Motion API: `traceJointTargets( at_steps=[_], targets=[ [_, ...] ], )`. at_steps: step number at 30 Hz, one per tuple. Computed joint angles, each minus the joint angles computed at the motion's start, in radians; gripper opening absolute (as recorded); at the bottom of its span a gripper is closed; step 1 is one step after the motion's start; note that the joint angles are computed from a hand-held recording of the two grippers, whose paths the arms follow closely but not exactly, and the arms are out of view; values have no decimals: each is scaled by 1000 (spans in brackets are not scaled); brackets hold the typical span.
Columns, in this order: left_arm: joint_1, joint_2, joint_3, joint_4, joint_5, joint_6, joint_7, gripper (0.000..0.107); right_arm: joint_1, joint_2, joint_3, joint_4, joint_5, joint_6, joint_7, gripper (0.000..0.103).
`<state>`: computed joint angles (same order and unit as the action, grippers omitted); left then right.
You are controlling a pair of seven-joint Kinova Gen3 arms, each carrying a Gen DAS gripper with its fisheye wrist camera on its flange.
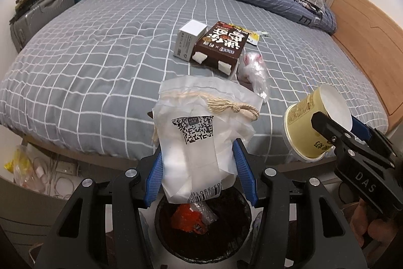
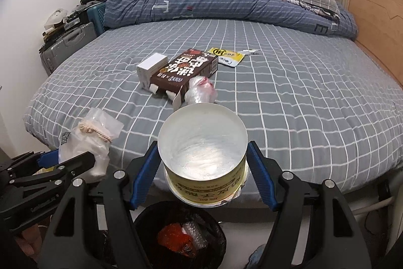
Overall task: Collect trash
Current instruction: 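Carry the drawstring bag in the left tool over the bin while the right tool carries the cup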
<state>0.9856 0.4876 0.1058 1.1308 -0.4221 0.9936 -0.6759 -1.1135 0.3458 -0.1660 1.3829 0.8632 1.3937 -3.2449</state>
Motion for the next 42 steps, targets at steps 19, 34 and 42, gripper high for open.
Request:
traceJointTargets(
  at_steps=[19, 34, 42],
  targets=[
    [14, -74, 41, 183, -1, -17, 116, 52, -80, 14, -31, 20, -46, 21, -82, 67],
    [38, -103, 90, 234, 16, 45, 170, 52, -145, 33, -46, -2, -103, 64, -129, 67],
    [34, -90, 96, 259, 37, 35, 170, 52, -146, 49, -48, 25, -165, 24, -145, 66]
  ],
)
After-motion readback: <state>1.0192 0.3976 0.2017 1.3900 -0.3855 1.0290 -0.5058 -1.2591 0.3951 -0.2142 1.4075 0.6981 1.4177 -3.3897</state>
